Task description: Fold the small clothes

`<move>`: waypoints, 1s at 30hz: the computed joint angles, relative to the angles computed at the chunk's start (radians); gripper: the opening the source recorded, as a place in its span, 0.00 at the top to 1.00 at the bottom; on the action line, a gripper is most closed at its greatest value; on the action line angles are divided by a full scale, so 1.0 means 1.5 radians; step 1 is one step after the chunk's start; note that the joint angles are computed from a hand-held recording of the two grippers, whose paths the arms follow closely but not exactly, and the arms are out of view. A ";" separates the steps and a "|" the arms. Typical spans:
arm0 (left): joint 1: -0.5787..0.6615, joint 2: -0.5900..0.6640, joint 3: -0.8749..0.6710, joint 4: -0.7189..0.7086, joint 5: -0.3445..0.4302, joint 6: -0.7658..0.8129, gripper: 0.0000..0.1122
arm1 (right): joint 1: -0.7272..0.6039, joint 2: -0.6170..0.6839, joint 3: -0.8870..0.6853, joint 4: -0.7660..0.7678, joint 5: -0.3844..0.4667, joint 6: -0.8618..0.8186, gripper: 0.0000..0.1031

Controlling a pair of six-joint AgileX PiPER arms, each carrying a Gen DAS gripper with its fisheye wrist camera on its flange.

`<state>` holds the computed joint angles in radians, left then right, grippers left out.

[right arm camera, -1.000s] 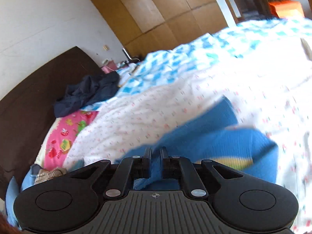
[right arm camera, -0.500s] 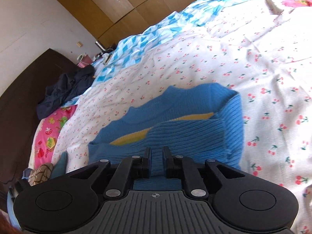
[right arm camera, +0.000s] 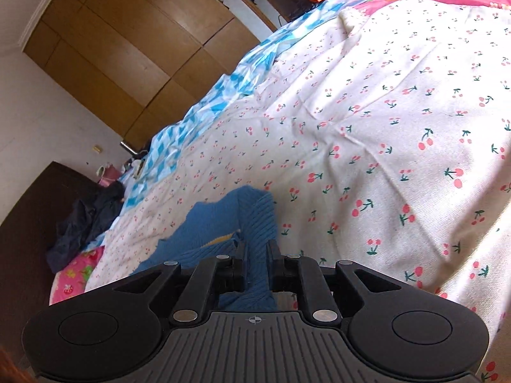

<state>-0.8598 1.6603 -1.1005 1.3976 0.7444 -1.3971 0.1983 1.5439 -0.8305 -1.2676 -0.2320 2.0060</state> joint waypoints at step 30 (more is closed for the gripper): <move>-0.036 0.150 -0.152 -0.097 0.003 0.257 0.81 | -0.113 0.024 0.022 -0.020 -0.184 0.040 0.86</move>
<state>-0.9144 1.8856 -1.3281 1.2524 0.7483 -1.0120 0.0288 1.5804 -0.7981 -1.2970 -0.5080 2.0656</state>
